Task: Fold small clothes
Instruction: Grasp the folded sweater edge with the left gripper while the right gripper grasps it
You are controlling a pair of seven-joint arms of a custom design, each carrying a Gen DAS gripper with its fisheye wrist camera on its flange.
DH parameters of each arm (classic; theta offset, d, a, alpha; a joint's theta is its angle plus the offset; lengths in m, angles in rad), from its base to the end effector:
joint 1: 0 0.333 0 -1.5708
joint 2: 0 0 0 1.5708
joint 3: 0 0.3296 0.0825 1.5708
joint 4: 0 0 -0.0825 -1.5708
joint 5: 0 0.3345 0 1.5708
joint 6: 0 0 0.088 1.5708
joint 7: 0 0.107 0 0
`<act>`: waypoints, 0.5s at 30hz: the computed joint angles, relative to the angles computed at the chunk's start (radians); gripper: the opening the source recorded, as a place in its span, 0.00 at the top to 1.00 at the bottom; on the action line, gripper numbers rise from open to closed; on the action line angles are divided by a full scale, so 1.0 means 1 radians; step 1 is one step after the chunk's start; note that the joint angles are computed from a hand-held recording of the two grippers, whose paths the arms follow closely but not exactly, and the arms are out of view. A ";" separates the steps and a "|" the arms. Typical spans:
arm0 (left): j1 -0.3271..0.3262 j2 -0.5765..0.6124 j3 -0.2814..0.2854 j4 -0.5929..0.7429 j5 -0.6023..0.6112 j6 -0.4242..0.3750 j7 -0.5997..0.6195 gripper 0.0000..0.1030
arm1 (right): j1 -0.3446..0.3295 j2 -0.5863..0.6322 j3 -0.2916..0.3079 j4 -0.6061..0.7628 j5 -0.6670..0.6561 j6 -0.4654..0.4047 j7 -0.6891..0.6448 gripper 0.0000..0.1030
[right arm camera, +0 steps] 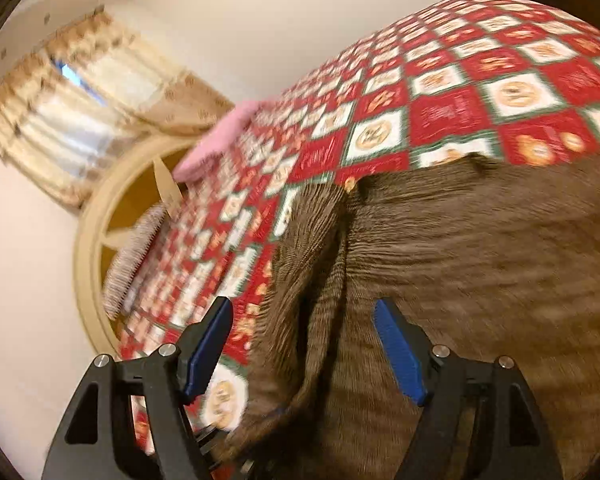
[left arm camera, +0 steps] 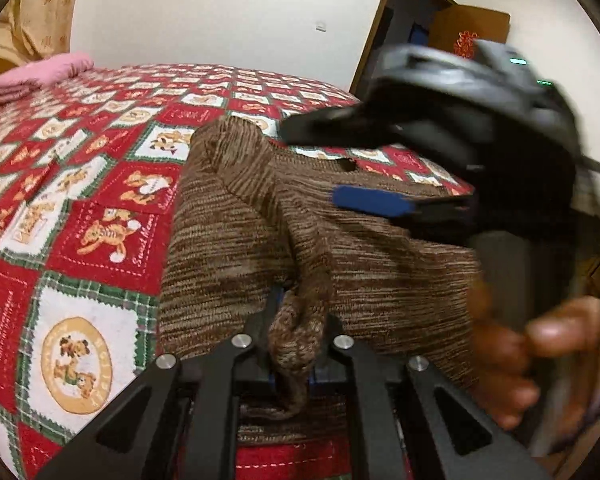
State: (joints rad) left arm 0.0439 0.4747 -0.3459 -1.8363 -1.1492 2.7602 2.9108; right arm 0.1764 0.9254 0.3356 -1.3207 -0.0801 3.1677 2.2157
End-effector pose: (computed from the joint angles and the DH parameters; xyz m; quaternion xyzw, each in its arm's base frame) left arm 0.6239 -0.1263 0.3565 -0.4428 0.7970 -0.4057 0.0641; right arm 0.7071 0.2886 0.3485 -0.5180 0.7158 -0.0256 0.4677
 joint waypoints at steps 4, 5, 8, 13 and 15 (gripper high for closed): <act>0.005 0.003 0.003 0.005 0.005 -0.027 -0.018 0.90 | 0.011 0.123 0.038 0.228 0.016 -0.147 -0.072 0.28; 0.004 0.002 0.004 0.004 0.007 -0.030 -0.021 0.90 | 0.013 0.148 0.049 0.269 0.026 -0.155 -0.095 0.28; 0.000 0.003 0.008 0.004 0.018 -0.029 -0.034 0.90 | 0.030 0.209 0.057 0.387 0.042 -0.215 -0.169 0.49; -0.018 0.018 0.019 0.023 0.066 -0.013 -0.076 0.88 | 0.080 0.203 -0.041 0.406 0.078 -0.276 -0.176 0.88; -0.029 0.016 0.019 0.020 0.094 0.017 -0.091 0.88 | 0.075 0.149 -0.061 0.310 0.105 -0.199 -0.177 0.91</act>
